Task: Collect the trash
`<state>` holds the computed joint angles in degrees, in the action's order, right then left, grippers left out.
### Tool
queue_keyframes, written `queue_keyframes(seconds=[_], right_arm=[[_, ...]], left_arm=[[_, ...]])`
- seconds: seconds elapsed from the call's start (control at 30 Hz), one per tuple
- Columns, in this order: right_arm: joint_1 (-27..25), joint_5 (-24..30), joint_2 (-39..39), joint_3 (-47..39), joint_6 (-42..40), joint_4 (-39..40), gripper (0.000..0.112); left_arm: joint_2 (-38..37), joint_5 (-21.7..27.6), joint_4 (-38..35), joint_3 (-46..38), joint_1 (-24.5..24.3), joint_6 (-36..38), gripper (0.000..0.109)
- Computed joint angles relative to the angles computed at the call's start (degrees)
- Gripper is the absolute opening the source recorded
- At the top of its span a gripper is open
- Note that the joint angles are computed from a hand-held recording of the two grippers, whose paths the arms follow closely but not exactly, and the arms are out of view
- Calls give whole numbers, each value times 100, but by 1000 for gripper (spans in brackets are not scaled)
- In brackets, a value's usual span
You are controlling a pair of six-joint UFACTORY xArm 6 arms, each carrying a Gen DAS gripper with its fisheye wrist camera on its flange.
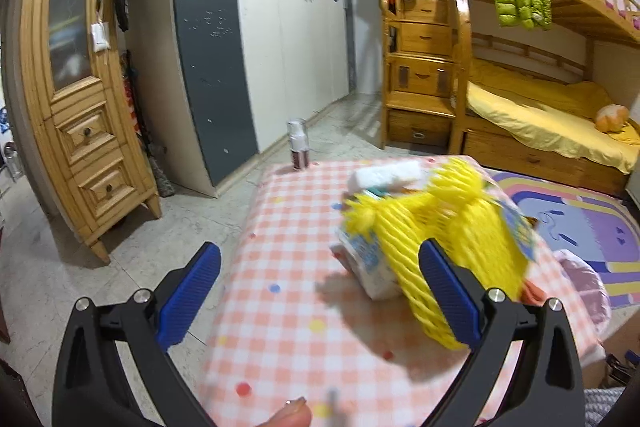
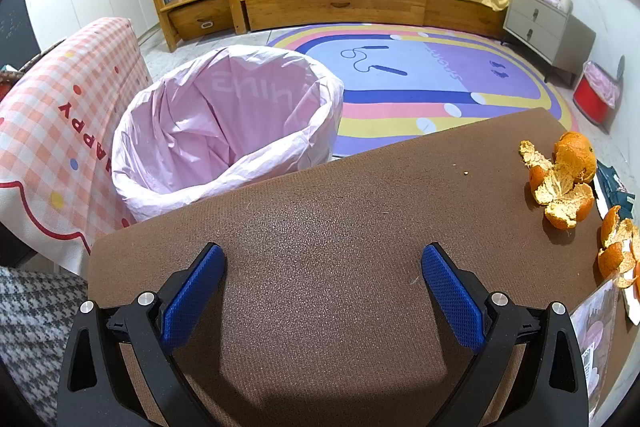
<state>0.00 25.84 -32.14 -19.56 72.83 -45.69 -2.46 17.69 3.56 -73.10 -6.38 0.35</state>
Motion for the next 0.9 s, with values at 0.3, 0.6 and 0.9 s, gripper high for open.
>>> queue_keyframes(seconds=[0.3, 0.6, 0.9], right_arm=[[0, 0, 0, 0, 0, 0, 97], [-27, 104, 192, -215, -165, 310, 98], [2619, 2381, 352, -3135, -386, 40, 98]], left_arm=[[-650, 667, -1080, 512, -462, 1242, 96], [-884, 1454, -922, 637, -470, 1160, 96], [-1175, 1827, -1077, 692, -397, 1305, 96]])
